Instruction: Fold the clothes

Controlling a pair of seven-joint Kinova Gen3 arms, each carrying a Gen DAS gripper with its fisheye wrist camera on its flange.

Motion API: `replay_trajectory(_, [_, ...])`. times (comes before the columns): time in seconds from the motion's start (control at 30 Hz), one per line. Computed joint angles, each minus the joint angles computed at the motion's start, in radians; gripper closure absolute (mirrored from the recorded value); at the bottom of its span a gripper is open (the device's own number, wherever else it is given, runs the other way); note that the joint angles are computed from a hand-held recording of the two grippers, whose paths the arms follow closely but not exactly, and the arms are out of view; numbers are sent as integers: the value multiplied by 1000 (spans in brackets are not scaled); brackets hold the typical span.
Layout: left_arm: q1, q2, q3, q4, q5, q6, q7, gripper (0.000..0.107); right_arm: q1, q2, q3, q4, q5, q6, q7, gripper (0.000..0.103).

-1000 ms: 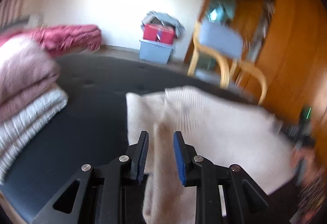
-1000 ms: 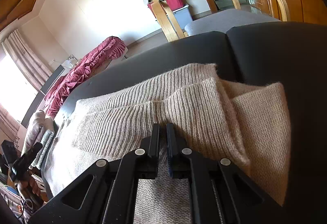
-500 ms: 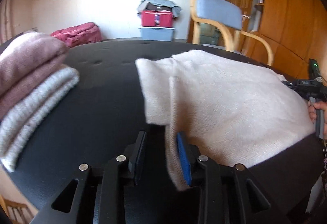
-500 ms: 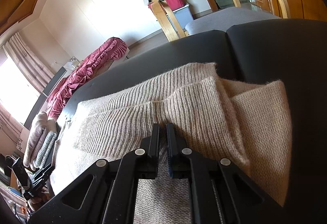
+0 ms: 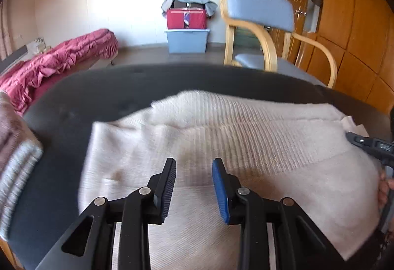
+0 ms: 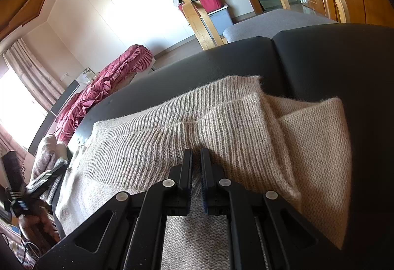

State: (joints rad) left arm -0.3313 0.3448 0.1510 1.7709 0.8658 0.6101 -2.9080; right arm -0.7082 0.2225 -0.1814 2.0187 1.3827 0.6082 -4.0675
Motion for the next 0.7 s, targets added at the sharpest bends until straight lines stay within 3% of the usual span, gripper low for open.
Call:
replay_trajectory(0.1, [10,4,14,31,10,-64,-5,77,-2,1,3,-1,-3,-1,2,97])
replay_trajectory(0.2, [6,5,32,51,39,-102,-35,76,-26,1,25,-31,-92,15,108,97])
replay_trajectory(0.33, [14,-11,53,88,55,-169,-70,76,-29,28,-36,-118,-214,166,270,95])
replay_trajectory(0.5, [3,6,59,66,45,-155,-58,76,-184,91,-4,-269,-286,369,474,91])
replay_trajectory(0.7, [-4,10,62,59,43,-144,-53,76,-87,202,-232,-414,-340,601,718,91])
